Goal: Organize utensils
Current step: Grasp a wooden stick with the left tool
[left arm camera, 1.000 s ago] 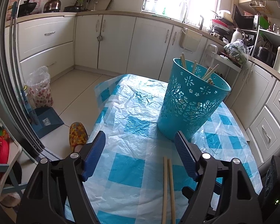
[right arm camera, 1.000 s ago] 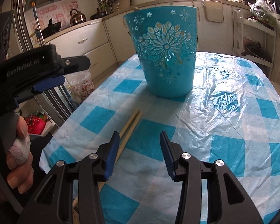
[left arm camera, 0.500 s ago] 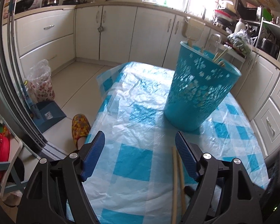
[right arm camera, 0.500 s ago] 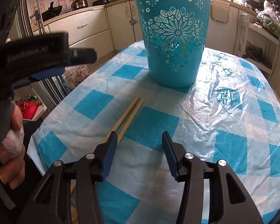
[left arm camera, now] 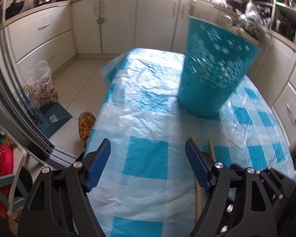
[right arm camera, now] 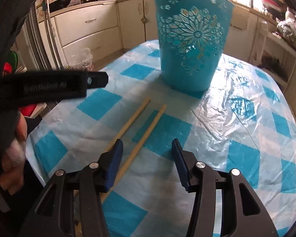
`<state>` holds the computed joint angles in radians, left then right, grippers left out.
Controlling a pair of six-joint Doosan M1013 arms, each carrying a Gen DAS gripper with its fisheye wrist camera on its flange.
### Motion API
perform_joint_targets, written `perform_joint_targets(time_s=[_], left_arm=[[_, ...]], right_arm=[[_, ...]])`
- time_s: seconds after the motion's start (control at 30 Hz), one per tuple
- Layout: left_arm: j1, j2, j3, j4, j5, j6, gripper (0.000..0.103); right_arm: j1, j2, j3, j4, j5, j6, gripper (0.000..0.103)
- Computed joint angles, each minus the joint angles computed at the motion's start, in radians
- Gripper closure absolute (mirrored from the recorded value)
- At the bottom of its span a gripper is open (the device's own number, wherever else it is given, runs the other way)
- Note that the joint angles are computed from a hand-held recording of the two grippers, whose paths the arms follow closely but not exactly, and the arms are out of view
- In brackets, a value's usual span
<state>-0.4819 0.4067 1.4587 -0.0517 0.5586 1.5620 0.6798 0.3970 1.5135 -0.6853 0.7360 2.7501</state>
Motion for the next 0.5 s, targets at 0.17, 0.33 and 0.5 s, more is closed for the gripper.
perform_joint_targets(time_s=[0.17, 0.33, 0.5], left_arm=[[-0.028, 0.027, -0.031, -0.001, 0.075, 0.100, 0.029], [-0.051, 0.053, -0.062, 0.027, 0.144, 0.128, 0.038], [-0.063, 0.064, -0.086, 0.000, 0.177, 0.174, 0.087]], right_arm=[[-0.012, -0.017, 0.013, 0.032, 0.028, -0.038, 0.087], [-0.022, -0.040, 0.039, 0.074, 0.028, -0.073, 0.087], [-0.036, -0.065, 0.077, 0.077, -0.022, -0.019, 0.084]])
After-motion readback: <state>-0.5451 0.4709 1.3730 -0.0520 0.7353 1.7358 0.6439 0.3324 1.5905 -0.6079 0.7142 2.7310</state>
